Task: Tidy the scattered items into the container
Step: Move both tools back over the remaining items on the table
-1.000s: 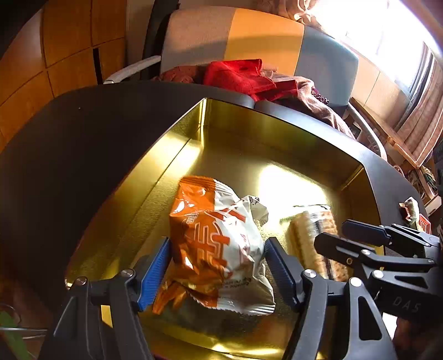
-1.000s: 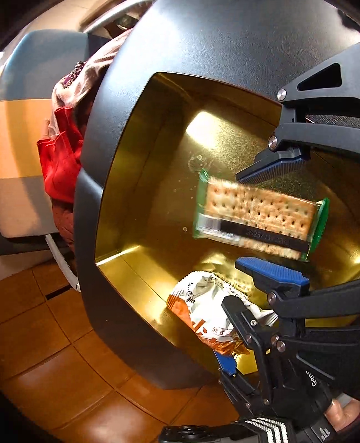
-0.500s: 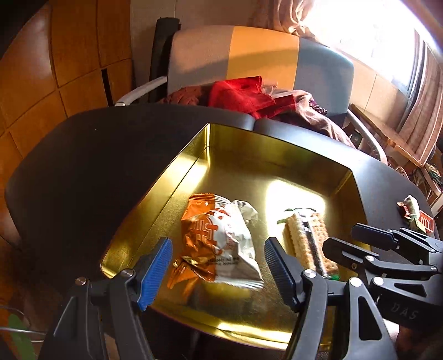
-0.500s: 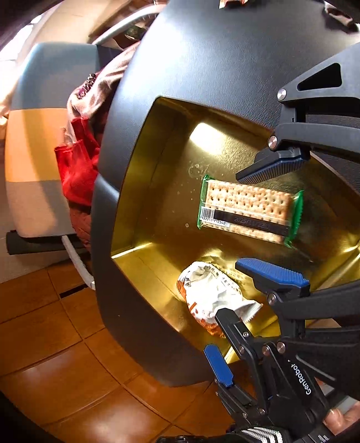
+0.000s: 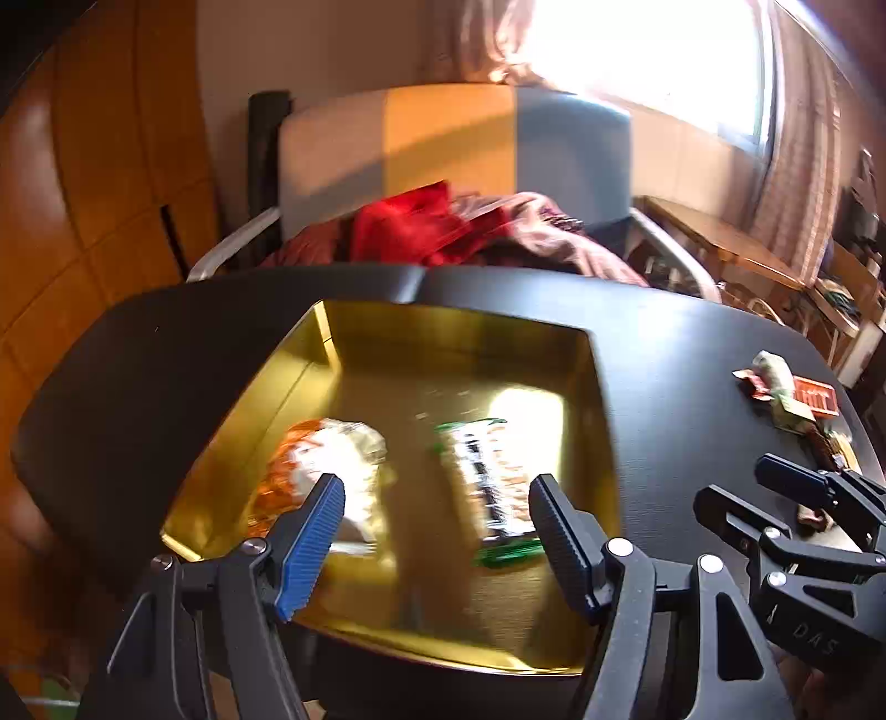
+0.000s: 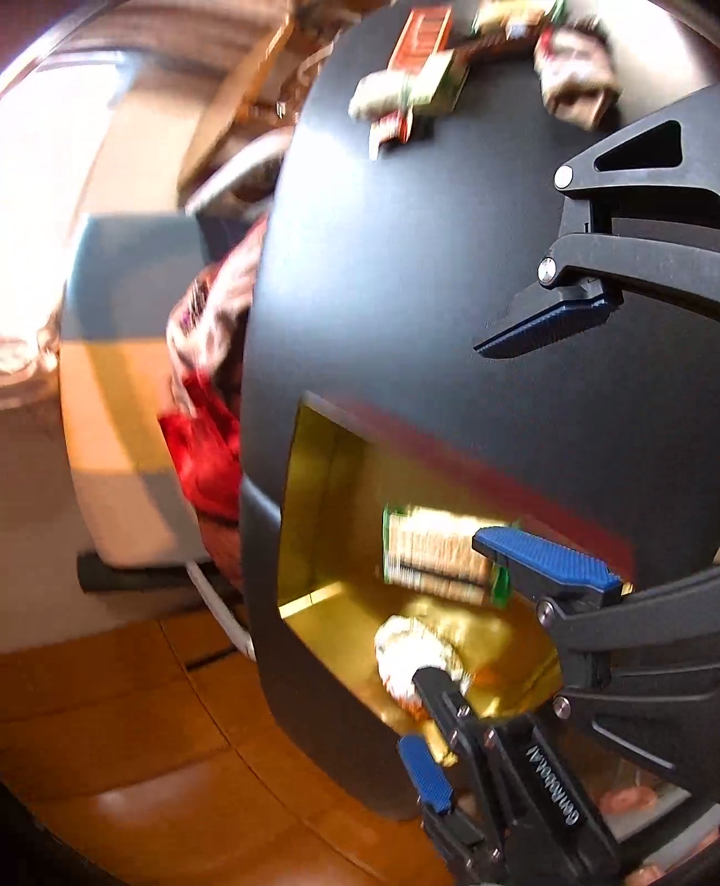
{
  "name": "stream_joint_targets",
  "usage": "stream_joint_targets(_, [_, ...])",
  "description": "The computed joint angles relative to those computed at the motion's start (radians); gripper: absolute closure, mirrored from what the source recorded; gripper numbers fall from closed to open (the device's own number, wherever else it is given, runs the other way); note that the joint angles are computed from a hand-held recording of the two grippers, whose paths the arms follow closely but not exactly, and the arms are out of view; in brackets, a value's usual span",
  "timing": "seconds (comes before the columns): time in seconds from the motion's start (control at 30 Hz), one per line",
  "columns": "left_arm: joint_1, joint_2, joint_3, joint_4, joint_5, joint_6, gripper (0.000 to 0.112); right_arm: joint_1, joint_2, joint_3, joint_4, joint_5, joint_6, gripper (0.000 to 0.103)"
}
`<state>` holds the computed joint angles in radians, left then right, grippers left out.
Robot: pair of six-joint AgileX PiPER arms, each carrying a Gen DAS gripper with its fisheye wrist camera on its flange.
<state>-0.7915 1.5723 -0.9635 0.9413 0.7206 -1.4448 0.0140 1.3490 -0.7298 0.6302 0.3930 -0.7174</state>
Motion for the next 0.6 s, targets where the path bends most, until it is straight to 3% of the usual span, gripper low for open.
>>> stream_joint_targets(0.17, [-0.116,0.076,-0.109,0.025,0.064,0.020,0.042,-0.191,-0.107,0.090,0.046,0.007,-0.083,0.032])
stream_joint_targets(0.27, [-0.170,0.130,-0.180,0.004,0.069,0.074,0.042,-0.368,-0.127,0.120,0.155,0.066,-0.226,0.032])
stream_joint_targets(0.6, [-0.256,0.289,-0.373,-0.142,-0.024,0.292,0.042,-0.959,-0.004,0.133,0.344,0.264,-0.585,0.032])
